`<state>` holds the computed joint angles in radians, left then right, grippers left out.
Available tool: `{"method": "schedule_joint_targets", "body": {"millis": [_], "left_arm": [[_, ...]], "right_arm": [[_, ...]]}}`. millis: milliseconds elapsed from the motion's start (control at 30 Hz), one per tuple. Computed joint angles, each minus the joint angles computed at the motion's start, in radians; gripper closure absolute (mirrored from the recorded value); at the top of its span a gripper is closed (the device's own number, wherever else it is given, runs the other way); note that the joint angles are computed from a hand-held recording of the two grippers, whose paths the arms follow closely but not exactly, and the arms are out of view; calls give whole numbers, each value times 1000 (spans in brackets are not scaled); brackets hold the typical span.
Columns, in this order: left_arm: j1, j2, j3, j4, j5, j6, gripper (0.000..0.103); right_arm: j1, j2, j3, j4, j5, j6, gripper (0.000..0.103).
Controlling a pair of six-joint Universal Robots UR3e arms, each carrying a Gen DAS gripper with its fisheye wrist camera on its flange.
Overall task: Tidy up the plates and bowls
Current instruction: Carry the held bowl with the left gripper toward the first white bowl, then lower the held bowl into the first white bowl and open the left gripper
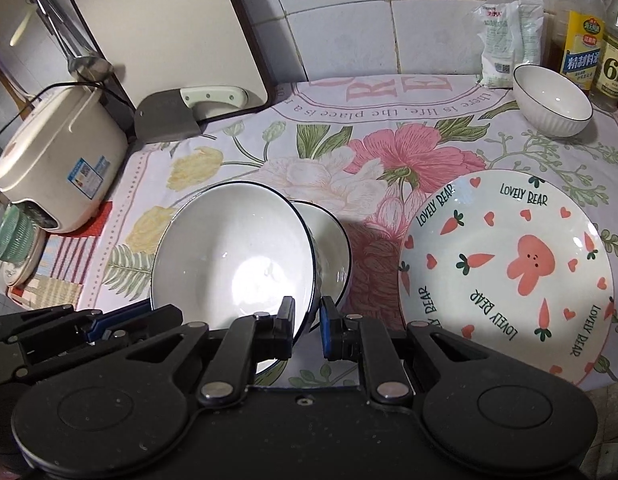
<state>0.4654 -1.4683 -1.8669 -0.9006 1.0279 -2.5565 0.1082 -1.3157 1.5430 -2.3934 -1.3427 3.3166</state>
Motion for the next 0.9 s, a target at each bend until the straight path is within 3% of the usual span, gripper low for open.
{"method": "schedule_joint_targets", "body": {"millis": [467,900], "left_arm": [[-62,-147,87,58,47,-31,91],[-69,-204,53,120,32,-52,88]], "right_arm": [[38,130,-117,5,-85,-23,86],[92,142,-58,-138,-205,-145,82]]}}
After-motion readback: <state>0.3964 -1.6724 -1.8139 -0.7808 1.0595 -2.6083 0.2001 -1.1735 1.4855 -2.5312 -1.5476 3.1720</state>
